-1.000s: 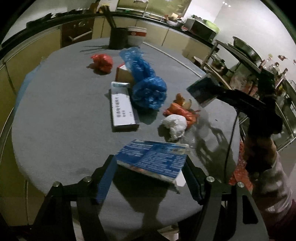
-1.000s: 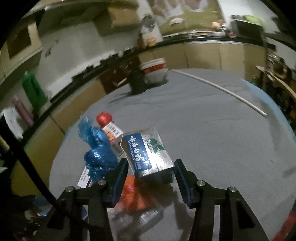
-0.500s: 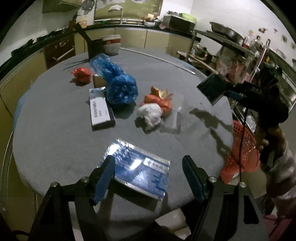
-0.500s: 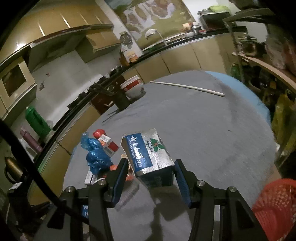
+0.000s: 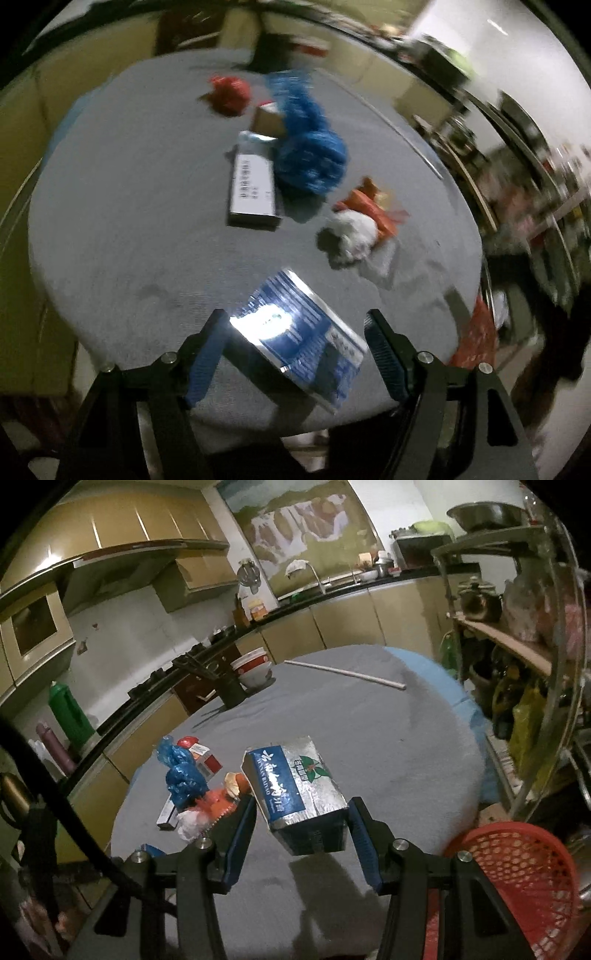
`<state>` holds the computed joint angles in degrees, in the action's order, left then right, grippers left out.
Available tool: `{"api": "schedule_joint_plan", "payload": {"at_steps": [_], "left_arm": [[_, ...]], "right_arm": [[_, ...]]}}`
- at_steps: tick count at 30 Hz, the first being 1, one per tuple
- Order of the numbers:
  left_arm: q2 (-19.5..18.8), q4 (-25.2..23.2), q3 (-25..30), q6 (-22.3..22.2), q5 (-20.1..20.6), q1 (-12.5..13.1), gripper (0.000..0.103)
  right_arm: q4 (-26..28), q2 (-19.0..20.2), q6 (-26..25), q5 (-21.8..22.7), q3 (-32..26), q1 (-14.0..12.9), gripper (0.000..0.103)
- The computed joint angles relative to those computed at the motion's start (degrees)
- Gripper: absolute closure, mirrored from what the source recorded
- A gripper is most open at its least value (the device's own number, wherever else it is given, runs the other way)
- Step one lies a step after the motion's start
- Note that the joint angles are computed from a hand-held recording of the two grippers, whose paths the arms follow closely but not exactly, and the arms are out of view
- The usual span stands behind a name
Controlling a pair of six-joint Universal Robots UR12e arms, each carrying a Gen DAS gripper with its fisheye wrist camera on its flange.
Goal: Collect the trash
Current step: 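Carry the carton with the right gripper while the left gripper grasps a flat blue box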
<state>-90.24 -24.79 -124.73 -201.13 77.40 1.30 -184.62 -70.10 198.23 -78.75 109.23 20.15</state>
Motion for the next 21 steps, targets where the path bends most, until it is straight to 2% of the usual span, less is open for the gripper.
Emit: {"api": "schedule_joint_plan", "payload": {"at_steps": [5, 11, 13, 17, 21], "left_arm": [[-1.2, -6.3, 3.1, -6.8, -0.8, -0.2, 0.027], [-3.2, -12.8, 6.9, -10.3, 3.5, -2.4, 0.027], [-3.3, -13.0, 7.0, -11.7, 4.0, -2.8, 0.027], [-4.3, -14.6, 8.2, -12.7, 5.6, -3.7, 0.027], [-5.8, -16.8, 9.3, -11.5, 6.2, -4.7, 0.027]], "right_arm": [[-0.6, -1.7, 0.1, -1.9, 2.3, -0.6, 0.049], [-1.1, -3.5, 1.5, -3.5, 5.0, -2.1, 0.049], [-1.6, -4.2, 2.0, -4.1, 6.1, -2.6, 0.049], [-1.8, -5.5, 2.3, -5.1, 8.0, -3.5, 0.049], [-1.1, -6.3, 3.2, -6.1, 9.5, -4.2, 0.049]]}}
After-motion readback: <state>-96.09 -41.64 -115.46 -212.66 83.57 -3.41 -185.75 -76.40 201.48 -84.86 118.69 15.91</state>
